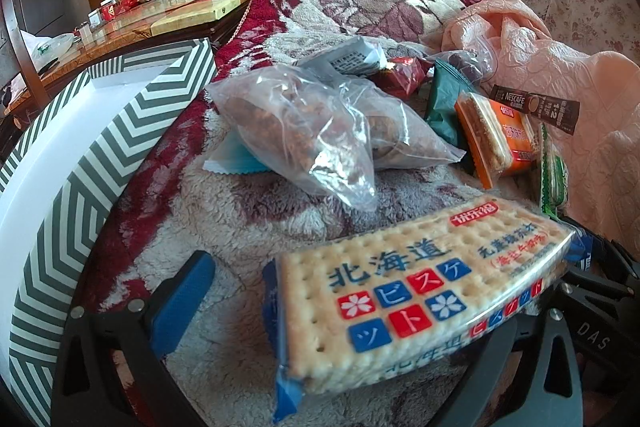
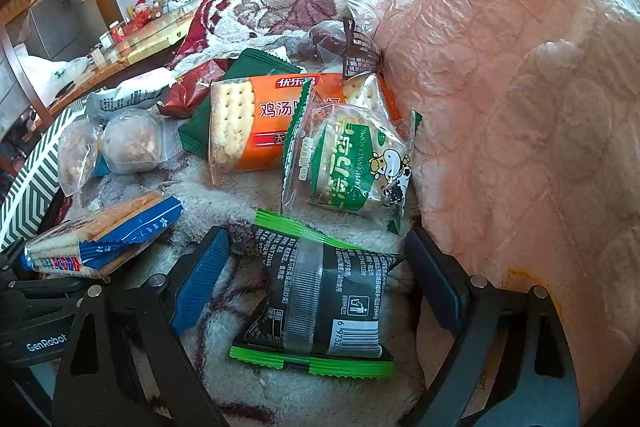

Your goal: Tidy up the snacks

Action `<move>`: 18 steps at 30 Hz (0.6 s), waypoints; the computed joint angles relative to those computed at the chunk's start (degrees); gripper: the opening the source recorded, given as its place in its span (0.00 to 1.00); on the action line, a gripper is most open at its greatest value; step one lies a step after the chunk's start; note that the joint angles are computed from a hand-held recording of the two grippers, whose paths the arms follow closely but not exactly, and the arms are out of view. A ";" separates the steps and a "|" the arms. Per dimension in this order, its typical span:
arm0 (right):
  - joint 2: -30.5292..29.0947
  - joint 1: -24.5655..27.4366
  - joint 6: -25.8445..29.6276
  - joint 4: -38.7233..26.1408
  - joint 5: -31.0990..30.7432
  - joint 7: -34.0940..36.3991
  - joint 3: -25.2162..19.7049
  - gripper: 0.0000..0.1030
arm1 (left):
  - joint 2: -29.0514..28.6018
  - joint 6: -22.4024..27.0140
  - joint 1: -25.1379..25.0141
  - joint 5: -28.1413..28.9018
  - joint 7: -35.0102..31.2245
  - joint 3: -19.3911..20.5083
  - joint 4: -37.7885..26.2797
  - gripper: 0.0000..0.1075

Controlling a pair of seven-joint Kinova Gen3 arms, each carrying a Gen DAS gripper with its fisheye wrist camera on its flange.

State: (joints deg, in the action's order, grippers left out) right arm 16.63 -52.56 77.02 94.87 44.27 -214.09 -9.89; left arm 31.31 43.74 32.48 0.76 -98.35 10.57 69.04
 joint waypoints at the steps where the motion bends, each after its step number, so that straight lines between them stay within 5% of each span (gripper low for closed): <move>1: -0.05 -0.01 -0.12 0.11 0.06 -0.13 0.00 0.88 | 0.02 0.03 -0.05 0.03 -0.06 0.02 -0.03 0.96; 15: -0.06 0.80 1.51 -1.96 -2.26 3.20 -0.44 0.88 | -2.09 0.27 -1.55 0.63 -3.59 0.75 2.06 0.96; 18: 0.29 0.67 4.45 -5.40 -5.22 6.91 -0.90 0.88 | -2.85 4.46 -2.32 0.93 -4.51 0.80 0.89 0.96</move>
